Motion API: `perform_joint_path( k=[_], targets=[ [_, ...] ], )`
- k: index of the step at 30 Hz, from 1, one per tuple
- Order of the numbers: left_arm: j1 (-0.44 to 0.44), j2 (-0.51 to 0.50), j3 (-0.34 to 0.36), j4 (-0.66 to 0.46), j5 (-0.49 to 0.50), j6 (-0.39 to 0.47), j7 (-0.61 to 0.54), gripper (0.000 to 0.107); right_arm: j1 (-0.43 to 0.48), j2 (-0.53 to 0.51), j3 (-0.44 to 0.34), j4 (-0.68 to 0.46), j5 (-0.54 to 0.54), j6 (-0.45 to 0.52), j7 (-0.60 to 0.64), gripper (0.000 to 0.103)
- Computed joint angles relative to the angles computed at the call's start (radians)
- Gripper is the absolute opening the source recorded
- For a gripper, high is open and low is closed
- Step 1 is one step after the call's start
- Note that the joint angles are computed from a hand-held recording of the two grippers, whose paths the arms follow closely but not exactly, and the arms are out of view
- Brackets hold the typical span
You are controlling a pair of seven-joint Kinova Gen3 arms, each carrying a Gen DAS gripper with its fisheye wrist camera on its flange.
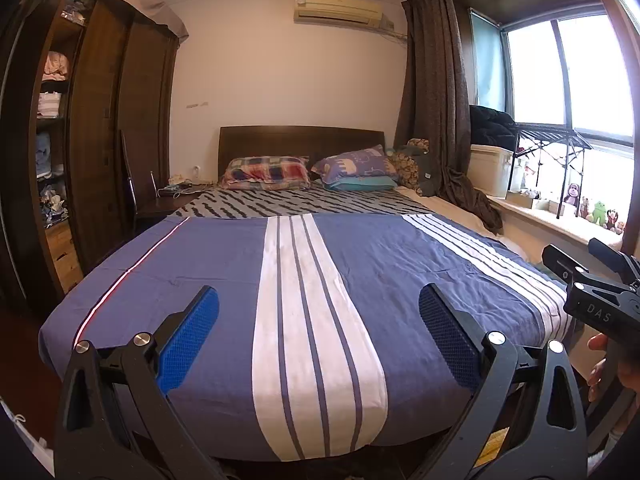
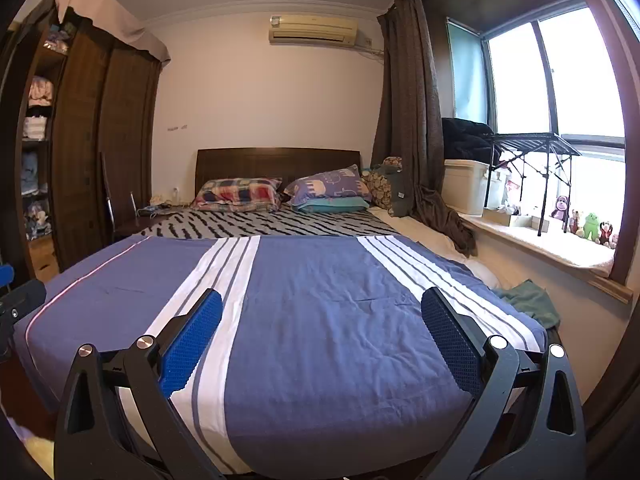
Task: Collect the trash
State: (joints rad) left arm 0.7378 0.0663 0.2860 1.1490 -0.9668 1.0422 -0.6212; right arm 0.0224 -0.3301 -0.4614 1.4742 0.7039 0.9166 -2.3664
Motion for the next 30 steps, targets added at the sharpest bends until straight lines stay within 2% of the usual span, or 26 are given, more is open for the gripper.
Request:
perform_joint_path(
  k=[30],
  targets=[
    [-0.015, -0.007, 0.008, 0.004, 0.007, -0.007, 0.000, 0.095, -0.010, -0.006, 0.026, 0.003, -0.073, -0.048, 0.053, 0.100]
  ],
)
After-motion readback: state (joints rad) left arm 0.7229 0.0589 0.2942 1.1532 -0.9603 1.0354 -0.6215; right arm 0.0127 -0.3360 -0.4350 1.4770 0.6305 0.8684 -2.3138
